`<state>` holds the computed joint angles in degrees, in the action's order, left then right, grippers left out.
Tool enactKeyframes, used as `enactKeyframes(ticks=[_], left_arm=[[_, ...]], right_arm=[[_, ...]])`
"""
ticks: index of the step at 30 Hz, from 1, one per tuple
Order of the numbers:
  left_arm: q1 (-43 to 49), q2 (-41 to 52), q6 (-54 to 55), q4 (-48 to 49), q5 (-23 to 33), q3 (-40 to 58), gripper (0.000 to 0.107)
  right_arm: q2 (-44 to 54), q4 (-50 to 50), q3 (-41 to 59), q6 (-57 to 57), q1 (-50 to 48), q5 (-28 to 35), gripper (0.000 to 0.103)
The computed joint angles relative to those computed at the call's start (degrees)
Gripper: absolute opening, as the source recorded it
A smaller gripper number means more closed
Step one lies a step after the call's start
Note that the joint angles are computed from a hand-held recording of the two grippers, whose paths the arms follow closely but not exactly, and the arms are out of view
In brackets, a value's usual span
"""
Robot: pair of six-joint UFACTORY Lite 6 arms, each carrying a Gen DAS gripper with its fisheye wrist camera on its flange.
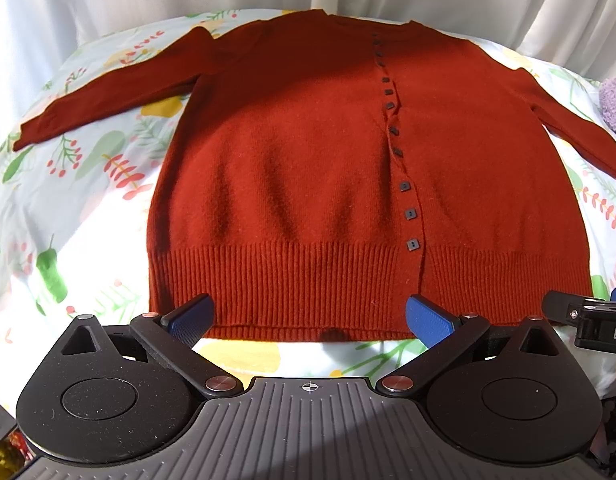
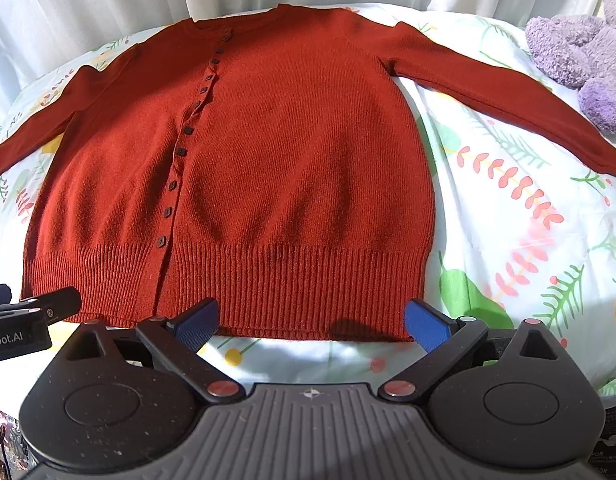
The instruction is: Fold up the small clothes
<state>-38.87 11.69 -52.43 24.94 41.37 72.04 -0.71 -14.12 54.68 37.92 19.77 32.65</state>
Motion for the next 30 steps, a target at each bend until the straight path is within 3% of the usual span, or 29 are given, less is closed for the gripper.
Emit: enactKeyframes(ticks=[30], left_arm=[[-0.2, -0.1, -0.5, 0.2, 0.1, -0.1, 0.103]], right_arm=[[-1.0, 1.4, -1.2, -1.0, -0.5, -0.4, 0.099]])
